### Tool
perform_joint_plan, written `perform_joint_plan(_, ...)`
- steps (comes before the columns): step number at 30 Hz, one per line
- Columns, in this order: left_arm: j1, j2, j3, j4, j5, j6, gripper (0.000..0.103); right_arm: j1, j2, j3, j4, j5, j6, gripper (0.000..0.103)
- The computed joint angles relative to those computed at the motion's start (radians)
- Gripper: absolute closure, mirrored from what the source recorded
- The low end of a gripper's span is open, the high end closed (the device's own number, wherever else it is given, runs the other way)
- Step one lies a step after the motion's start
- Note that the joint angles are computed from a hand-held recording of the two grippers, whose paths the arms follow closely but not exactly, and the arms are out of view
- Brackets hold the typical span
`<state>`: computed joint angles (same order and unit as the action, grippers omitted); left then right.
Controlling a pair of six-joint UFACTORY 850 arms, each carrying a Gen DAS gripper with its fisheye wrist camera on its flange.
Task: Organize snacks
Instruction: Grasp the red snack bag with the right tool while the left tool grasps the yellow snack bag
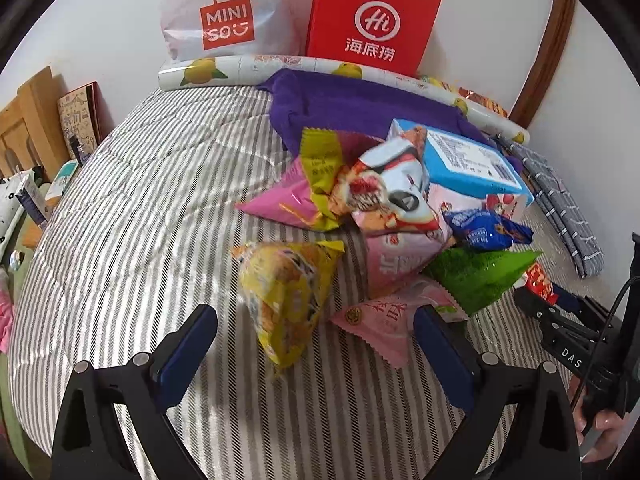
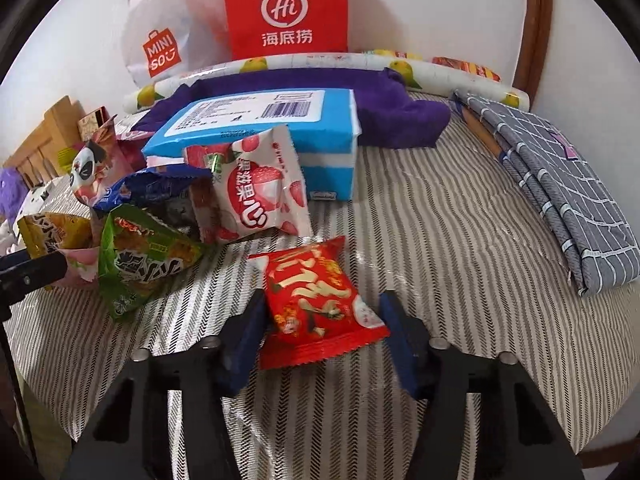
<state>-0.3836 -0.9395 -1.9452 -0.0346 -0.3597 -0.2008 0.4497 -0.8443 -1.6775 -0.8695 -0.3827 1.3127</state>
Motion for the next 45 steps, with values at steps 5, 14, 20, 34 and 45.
perform_joint_plan(5,0.020,-0.010,-0.014,-0.029,0.012,0.021,0.004,-0.003,0.012,0.024,-0.046,0.018,0.052,0.048)
perform_joint_plan(14,0.034,-0.037,-0.046,-0.166,0.038,0.146,0.017,0.002,0.010,0.024,-0.098,0.009,0.118,0.048)
perform_joint_plan(20,0.044,-0.002,0.002,-0.347,0.081,0.321,0.020,0.008,0.009,0.027,-0.144,-0.004,0.155,0.048)
perform_joint_plan(34,0.040,-0.060,-0.058,-0.097,0.025,0.080,0.029,0.009,0.004,0.018,-0.137,-0.012,0.164,0.048)
perform_joint_plan(45,0.029,-0.050,-0.050,0.028,0.039,0.020,0.054,0.011,0.010,0.013,-0.052,-0.047,0.109,0.048)
